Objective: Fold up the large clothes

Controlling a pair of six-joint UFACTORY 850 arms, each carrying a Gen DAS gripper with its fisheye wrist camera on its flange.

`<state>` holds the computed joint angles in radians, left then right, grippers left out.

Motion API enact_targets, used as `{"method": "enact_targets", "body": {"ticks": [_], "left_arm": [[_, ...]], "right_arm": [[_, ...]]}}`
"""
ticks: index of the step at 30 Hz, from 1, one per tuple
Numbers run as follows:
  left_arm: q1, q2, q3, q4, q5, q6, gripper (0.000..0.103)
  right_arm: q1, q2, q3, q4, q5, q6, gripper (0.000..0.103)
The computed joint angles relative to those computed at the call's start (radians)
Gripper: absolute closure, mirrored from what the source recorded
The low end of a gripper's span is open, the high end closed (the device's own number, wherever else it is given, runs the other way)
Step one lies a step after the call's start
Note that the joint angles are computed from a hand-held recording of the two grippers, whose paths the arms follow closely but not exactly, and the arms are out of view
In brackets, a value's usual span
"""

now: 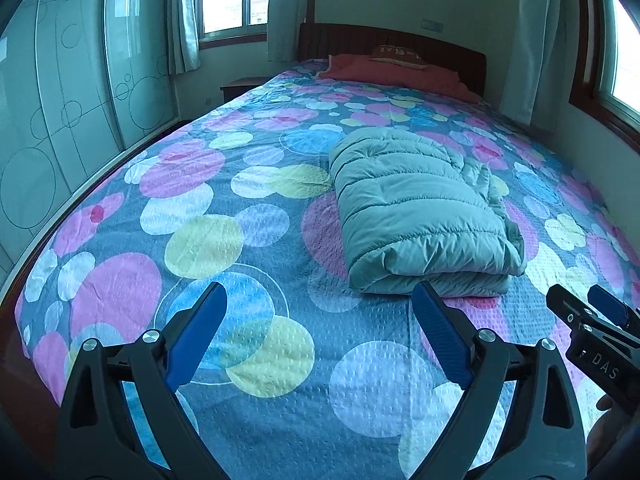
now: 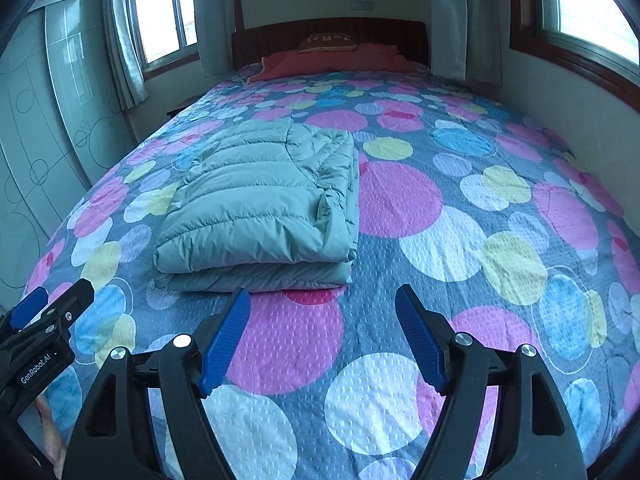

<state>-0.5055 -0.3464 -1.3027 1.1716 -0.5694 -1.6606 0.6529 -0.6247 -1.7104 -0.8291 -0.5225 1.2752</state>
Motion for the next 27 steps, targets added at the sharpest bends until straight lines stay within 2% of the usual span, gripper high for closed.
{"method": "enact_targets", "body": {"ticks": [7, 11, 27], "left_arm": [[-0.020, 0.030, -0.002, 0.016, -0.023, -0.001, 0.008], [-0.030, 0.050, 0.003, 0.050, -0.032, -0.034, 0.008], [-0.050, 0.077, 0.009, 0.107, -0.071, -0.082, 0.007]], "right_arm": [[0.029, 0.041, 0.018, -0.117, -0.022, 0.069, 0.027], [0.036, 0.063, 0.033, -0.153, -0.009, 0.099, 0.027], [0.045, 0.081, 0.043, -0.209, -0.007, 0.155, 0.027]]}}
